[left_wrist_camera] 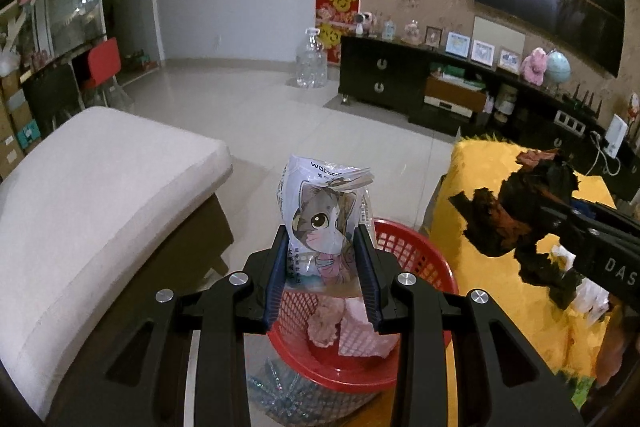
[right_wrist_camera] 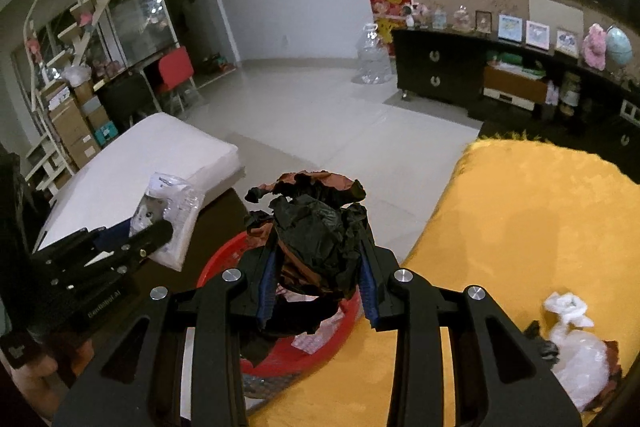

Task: Collect trash
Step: 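Carry both items over the red basket and open both tools to drop them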

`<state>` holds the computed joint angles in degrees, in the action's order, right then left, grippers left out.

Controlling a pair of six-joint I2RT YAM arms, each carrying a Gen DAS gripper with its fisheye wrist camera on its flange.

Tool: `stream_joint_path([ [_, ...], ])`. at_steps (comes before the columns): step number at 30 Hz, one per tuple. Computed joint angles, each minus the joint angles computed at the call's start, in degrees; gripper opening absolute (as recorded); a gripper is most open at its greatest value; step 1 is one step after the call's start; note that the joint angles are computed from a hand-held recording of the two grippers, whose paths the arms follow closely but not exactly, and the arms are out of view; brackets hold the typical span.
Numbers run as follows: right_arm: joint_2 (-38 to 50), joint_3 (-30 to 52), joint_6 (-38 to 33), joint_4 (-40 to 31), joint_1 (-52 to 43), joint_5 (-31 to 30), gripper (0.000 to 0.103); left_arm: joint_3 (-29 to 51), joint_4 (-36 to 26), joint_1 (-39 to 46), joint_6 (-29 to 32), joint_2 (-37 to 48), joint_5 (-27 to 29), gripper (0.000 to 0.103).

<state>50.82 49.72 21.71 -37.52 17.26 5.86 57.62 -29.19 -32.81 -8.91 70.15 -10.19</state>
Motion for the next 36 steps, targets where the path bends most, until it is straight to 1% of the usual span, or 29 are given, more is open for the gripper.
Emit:
stream_joint_path([
  [8, 5.9, -1.2, 2.6, 1.6, 3.7, 1.0, 0.034, -0.5, -1.1, 1.7, -1.1, 4.4, 3.0, 0.031],
  [15, 7.4, -2.4, 3.6, 2.2, 4.2, -0.4, 0.035, -0.6, -1.8, 1.1, -1.3, 6.9, 2.6, 0.032],
  [20, 8.8, -3.1, 3.4, 2.4, 2.9, -2.7, 0.042, -0.4, -2.4, 1.6, -1.2, 7.8, 2.8, 0.032],
  [22, 9.0, -3.3, 3.8, 2.3, 3.0, -3.0, 0.052, -0.2, -2.6, 1.7, -1.6, 7.9, 3.0, 0.033],
  [23, 8.9, -3.5, 4.1, 2.3, 2.9, -3.2, 0.054, -0.2, -2.7, 1.8, -1.7, 7.8, 3.1, 0.034],
  [25, 8.6, -3.8, 4.5, 2.3, 3.0, -2.8, 0.057, 0.1, -2.6, 1.7, -2.0, 8.1, 3.1, 0.041],
  [27, 8.1, -3.9, 4.8, 1.9, 3.1, -2.4, 0.058, -0.1, -2.3, 1.6, -2.0, 7.8, 2.9, 0.045],
  [31, 6.6, -3.8, 4.7, 1.0, 2.2, -2.1, 0.058, -0.4, -1.8, 1.7, -2.2, 6.9, 2.7, 0.059],
  [32, 6.1, -3.7, 4.7, 0.7, 2.2, -1.7, 0.058, -0.4, -1.7, 1.9, -2.3, 6.5, 2.7, 0.061],
  [34, 4.7, -3.4, 4.3, -0.2, 2.2, -0.4, 0.059, -0.6, -1.1, 1.9, -2.8, 5.5, 2.0, 0.070],
  [36, 3.5, -3.0, 3.7, -1.1, 2.3, 1.0, 0.059, -0.9, -0.5, 1.5, -3.2, 4.3, 0.9, 0.074],
])
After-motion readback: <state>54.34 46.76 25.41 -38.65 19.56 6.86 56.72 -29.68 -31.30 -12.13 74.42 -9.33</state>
